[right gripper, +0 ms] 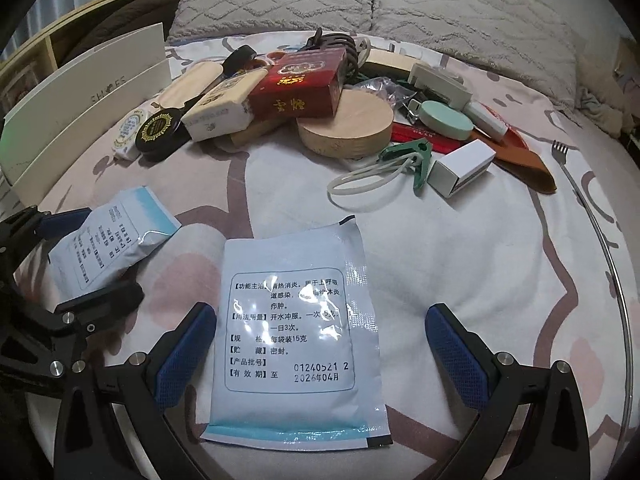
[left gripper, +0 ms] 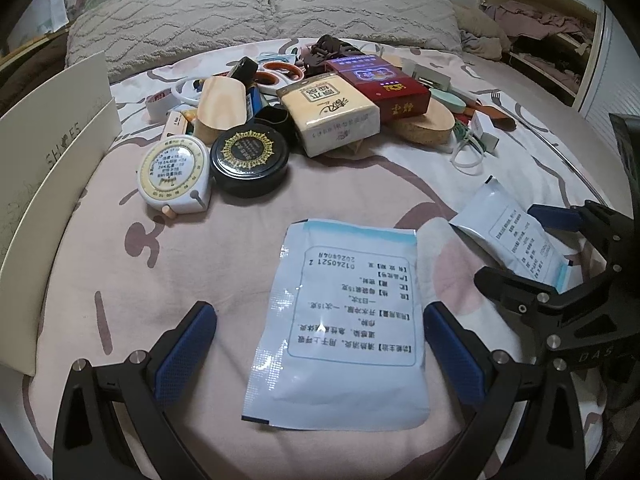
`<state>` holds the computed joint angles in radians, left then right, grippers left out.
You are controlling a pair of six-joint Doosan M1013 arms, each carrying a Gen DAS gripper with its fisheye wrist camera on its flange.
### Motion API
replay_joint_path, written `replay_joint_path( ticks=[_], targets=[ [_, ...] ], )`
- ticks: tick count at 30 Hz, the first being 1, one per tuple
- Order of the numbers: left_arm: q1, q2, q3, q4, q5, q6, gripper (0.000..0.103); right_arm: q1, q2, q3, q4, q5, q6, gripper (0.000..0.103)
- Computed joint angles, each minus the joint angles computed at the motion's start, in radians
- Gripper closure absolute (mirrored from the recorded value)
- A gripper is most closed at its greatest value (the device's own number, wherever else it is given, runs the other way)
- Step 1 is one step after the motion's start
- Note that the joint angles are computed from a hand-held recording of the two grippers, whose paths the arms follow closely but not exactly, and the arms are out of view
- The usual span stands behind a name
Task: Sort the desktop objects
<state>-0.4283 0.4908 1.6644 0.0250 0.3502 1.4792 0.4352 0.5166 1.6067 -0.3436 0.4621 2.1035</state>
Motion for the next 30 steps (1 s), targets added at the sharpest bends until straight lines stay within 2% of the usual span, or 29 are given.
replay_joint_path(
  ticks=[11, 14, 16, 18, 22, 24, 27, 30],
  targets=[
    [0.001, -0.001, 0.004, -0.016, -0.008, 0.016, 0.0, -0.008, 0.001, 0.004, 0.051, -0.022, -0.028, 0.0],
    [-0.004, -0.011, 0.025, 0.023, -0.056, -0.017, 0.012, -0.008, -0.006, 0.018, 0.039, -0.05, -0.017, 0.0],
    [-0.011, -0.016, 0.035, 0.076, -0.076, -0.057, 0.017, -0.005, -0.009, 0.025, 0.005, -0.065, 0.012, 0.003],
    [-0.015, -0.017, 0.037, 0.106, -0.083, -0.078, 0.02, 0.004, -0.015, 0.036, -0.062, -0.084, 0.06, 0.012],
    [-0.012, -0.018, 0.037, 0.072, -0.087, -0.047, 0.023, 0.018, -0.02, 0.045, -0.154, -0.1, 0.117, 0.023],
    [-0.01, -0.02, 0.042, 0.049, -0.099, -0.029, 0.035, 0.02, -0.021, 0.046, -0.163, -0.104, 0.117, 0.027],
    [-0.004, -0.023, 0.047, -0.013, -0.113, 0.012, 0.038, 0.023, -0.024, 0.052, -0.181, -0.117, 0.123, 0.034],
    [-0.002, -0.023, 0.048, -0.054, -0.117, 0.043, 0.039, 0.027, -0.027, 0.059, -0.217, -0.129, 0.144, 0.037]
  ],
)
